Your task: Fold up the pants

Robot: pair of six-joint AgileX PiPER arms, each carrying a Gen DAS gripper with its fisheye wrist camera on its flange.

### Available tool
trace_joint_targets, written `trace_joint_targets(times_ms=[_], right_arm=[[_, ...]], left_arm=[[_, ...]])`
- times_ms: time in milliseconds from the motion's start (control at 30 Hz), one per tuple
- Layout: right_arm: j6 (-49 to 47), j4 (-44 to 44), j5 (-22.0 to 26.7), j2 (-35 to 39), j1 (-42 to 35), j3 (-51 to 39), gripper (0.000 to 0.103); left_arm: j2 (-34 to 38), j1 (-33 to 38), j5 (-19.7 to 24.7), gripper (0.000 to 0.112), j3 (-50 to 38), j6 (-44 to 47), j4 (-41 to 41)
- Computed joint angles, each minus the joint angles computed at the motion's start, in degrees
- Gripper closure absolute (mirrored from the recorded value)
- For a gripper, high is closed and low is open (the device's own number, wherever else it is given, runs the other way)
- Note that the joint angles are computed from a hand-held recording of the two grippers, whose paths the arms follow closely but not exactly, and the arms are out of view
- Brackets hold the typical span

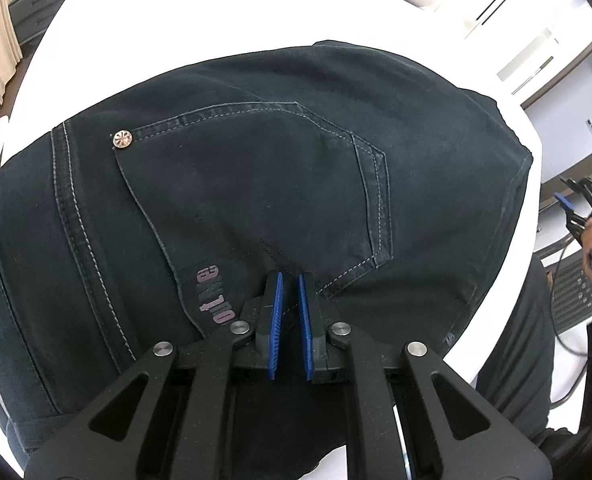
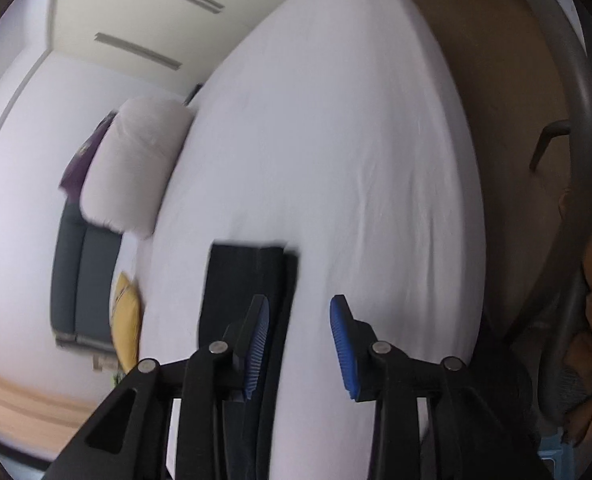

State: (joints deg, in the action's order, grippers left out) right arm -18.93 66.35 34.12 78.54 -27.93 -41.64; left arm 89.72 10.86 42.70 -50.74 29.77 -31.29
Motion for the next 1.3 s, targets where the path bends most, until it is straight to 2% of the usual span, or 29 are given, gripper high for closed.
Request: trace_joint_targets(times_ms=[100,200,333,400,500,700,733,767,1000,1067,1133,1300], right_arm=[[-3.33,3.1,4.31,-2.28,4.64,1.57,0.067],[-6.92,7.85,6.38,-2.28,16.14,1.91,0.065],[-10.24,14.87,7.97,3.12,32.25,0.29,0.062],[-10.22,16.47,6.82,6.71,39.72,-1.11,0.061],[-8.75,16.9,5.94,10.02,45.67,-2.4,0.059],[-5.4,15.49,6.49,13.93,50.14,-2.79,0.055],[-6.55,17.02,7.01,14.31,50.13,-2.06,0.05],[-8.0,18.84,7.56,15.11,50.1,-1.53,0.048],[-14.59,27.61,9.08,20.03,50.42,-2.83,0.049],[-15.01,28.02,10.12,22.37,51.0,-4.89,0.061],[-15.08,27.91,10.21,24.07,51.53,-5.73,0.097],[-18.72,29.25,9.79,22.32,51.36,-1.53,0.1]], left_arm=[[-0.38,0.46,-0.09,0.104,0.45,0.67,-0.52],[-0.76,0.78,-0.41,0.104,1.0,1.14,-1.14],[-1.29,1.55,-0.32,0.104,1.6,2.05,-1.85],[-1.43,2.13,-0.16,0.104,1.95,3.08,-2.46],[-1.2,2.75,0.53,0.104,1.67,4.08,-3.2],[-0.27,3.9,1.96,0.104,0.63,5.97,-4.34],[-0.17,4.03,2.14,0.104,0.48,6.15,-4.38],[-0.13,4.16,2.3,0.104,0.37,6.33,-4.37],[-0.15,4.42,3.18,0.104,-0.3,6.34,-3.79],[-0.21,4.63,3.55,0.104,-0.42,6.59,-3.76],[-0.28,4.64,3.87,0.104,-0.57,6.53,-3.48],[-1.32,4.8,5.74,0.104,-0.83,6.45,-1.2]])
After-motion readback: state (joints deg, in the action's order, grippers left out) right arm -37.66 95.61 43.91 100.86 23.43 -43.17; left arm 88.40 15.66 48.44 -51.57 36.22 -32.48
